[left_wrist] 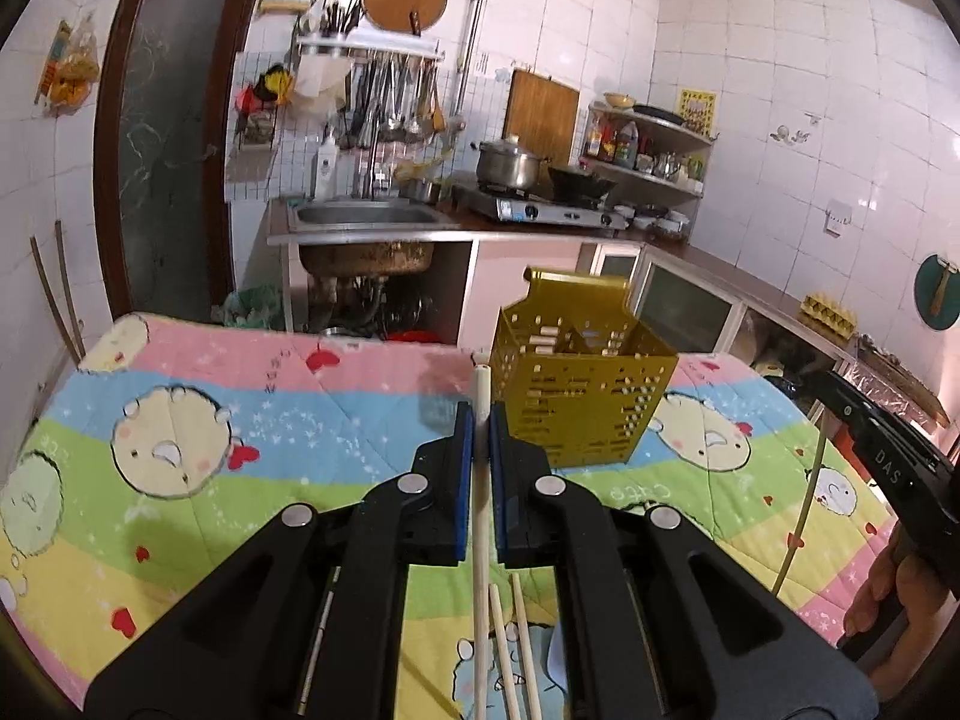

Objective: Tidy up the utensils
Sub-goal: 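Lift the chopsticks with both tools, carry them over the yellow holder, and open both tools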

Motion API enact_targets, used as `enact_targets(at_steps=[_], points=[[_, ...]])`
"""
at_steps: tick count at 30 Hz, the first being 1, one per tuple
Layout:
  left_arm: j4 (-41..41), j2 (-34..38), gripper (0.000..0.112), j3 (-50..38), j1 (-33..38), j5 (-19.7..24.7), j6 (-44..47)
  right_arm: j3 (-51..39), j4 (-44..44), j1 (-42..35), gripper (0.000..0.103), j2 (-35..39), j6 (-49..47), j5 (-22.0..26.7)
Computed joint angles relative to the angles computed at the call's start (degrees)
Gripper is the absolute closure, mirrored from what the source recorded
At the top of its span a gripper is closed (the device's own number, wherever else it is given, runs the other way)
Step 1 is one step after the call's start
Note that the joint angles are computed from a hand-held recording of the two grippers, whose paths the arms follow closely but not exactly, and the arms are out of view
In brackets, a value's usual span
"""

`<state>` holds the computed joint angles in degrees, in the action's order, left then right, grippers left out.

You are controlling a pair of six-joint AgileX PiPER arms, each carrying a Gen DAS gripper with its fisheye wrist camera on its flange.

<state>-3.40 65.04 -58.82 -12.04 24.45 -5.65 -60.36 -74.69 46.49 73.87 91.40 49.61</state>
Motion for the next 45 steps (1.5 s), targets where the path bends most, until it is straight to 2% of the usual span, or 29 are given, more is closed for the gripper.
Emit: enact_targets(at_steps=[6, 11, 15, 17, 20, 25, 27, 30, 33, 36, 40, 41, 42, 43, 44, 45], points=[[-0.23, -0.06, 0.108, -2.98, -0.31, -0.61, 1.10, -3.52, -2.28, 0.19, 0.097, 0.62, -1.29, 0.40], [1.55, 3.58, 0.108, -10.29, -1.20, 0.65, -0.32, -10.40, -3.45, -2.77, 0.097, 3.19, -3.82, -2.42], [3.55, 8.86, 0.108, -20.66, -2.42, 2.46, -2.57, -19.21, -5.55, -6.42, 0.097, 7.51, -6.11, -5.67], [6.78, 12.91, 0.108, -28.11, -3.22, 3.59, -5.93, -24.66, -5.43, -8.66, 0.097, 10.57, -7.27, -7.98], [6.87, 18.71, 0.108, -38.28, -3.84, 6.07, -6.81, -33.24, -4.59, -11.87, 0.097, 15.54, -8.83, -11.50], [14.63, 32.23, 0.108, -57.68, -6.80, 9.65, -12.78, -51.53, 0.22, -16.07, 0.097, 27.28, -17.18, -14.79], [16.22, 36.79, 0.108, -62.42, -7.47, 10.21, -14.11, -56.04, 1.22, -17.35, 0.097, 31.29, -18.13, -15.97], [17.92, 41.61, 0.108, -63.78, -7.72, 9.08, -15.93, -57.96, 1.43, -19.26, 0.097, 35.24, -16.77, -18.15], [20.08, 43.90, 0.108, -59.37, -7.30, 5.53, -18.38, -53.52, -1.57, -20.98, 0.097, 36.78, -11.32, -21.23], [18.82, 44.91, 0.108, -55.59, -6.30, 3.63, -17.66, -50.62, -1.61, -21.62, 0.097, 38.00, -10.48, -22.59], [21.55, 43.37, 0.108, -51.20, -6.09, 2.29, -19.22, -47.97, 4.08, -22.10, 0.097, 37.79, -15.96, -23.69], [22.47, 42.13, 0.102, -49.87, -6.03, 2.13, -19.76, -47.09, 5.61, -22.13, 0.097, 37.00, -17.47, -23.40], [23.06, 40.84, 0.082, -48.73, -5.89, 2.11, -20.29, -46.34, 7.02, -21.99, 0.096, 36.11, -18.96, -22.58], [23.50, 39.65, 0.066, -47.83, -5.79, 2.10, -20.90, -45.65, 8.93, -22.04, 0.095, 34.99, -20.84, -21.88], [24.51, 38.15, 0.037, -46.58, -5.67, 1.89, -22.23, -44.98, 10.38, -22.05, 0.086, 33.97, -22.12, -21.34], [27.31, 35.87, 0.020, -44.44, -5.64, 1.48, -25.35, -44.04, 12.46, -21.91, 0.075, 32.35, -23.74, -20.29]])
